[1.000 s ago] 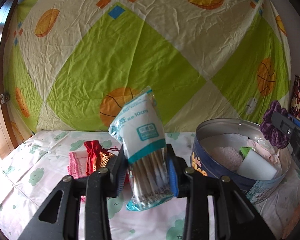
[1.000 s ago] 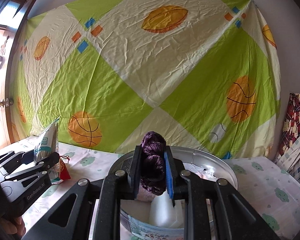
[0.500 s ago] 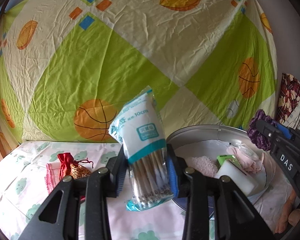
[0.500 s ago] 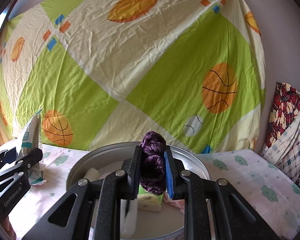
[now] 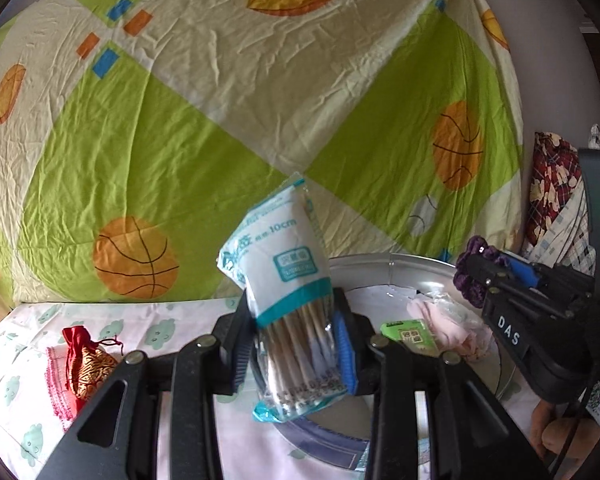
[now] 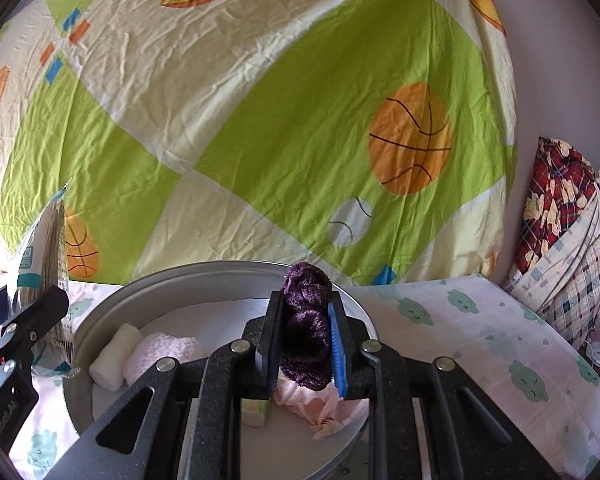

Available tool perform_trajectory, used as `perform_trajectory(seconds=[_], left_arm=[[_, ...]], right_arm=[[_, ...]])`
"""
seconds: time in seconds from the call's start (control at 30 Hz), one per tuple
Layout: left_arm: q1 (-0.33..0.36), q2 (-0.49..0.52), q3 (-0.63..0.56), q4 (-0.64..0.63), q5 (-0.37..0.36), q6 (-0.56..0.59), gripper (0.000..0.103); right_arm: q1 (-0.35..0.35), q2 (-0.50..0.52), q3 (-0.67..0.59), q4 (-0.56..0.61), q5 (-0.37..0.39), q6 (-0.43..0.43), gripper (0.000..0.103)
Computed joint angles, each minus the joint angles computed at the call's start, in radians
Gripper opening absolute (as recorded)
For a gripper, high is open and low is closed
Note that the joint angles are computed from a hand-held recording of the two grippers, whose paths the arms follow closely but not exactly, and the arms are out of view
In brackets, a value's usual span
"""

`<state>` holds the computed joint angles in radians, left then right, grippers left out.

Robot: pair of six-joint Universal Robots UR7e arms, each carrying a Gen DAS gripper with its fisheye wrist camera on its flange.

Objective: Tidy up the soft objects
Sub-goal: 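Carry the cotton-swab pack and purple scrunchie over the blue tin with both grippers, then open both grippers to drop the swab pack and scrunchie into the tin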

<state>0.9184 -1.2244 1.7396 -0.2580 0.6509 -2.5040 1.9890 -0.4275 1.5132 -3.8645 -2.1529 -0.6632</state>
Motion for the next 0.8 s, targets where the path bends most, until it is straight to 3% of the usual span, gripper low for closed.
perform_trajectory(seconds=[0.4,0.63,0.7,0.77,0.8], left_arm=[[0.022,0.101,-0.090,0.090,0.016,-0.027,0.035],[0.041,0.155,-0.178,0.216,0.022,-0.110,0.036],[0.042,0.165,-0.193,0.239,0.017,-0.121,0.042],[0.037,0.155,-0.174,0.199,0.005,-0.101,0.057],[0.033,0.146,-0.155,0.162,-0.004,-0.080,0.077]], right_arm=[[-0.026,-0.001,-0.034,0.111,-0.042,0.061,0.023],[-0.030,0.000,-0.043,0.160,-0.042,0.078,0.023],[-0.030,-0.001,-0.042,0.170,-0.039,0.079,0.023],[-0.028,0.002,-0.045,0.166,-0.043,0.072,0.024],[-0.028,0.002,-0.043,0.167,-0.039,0.069,0.025]])
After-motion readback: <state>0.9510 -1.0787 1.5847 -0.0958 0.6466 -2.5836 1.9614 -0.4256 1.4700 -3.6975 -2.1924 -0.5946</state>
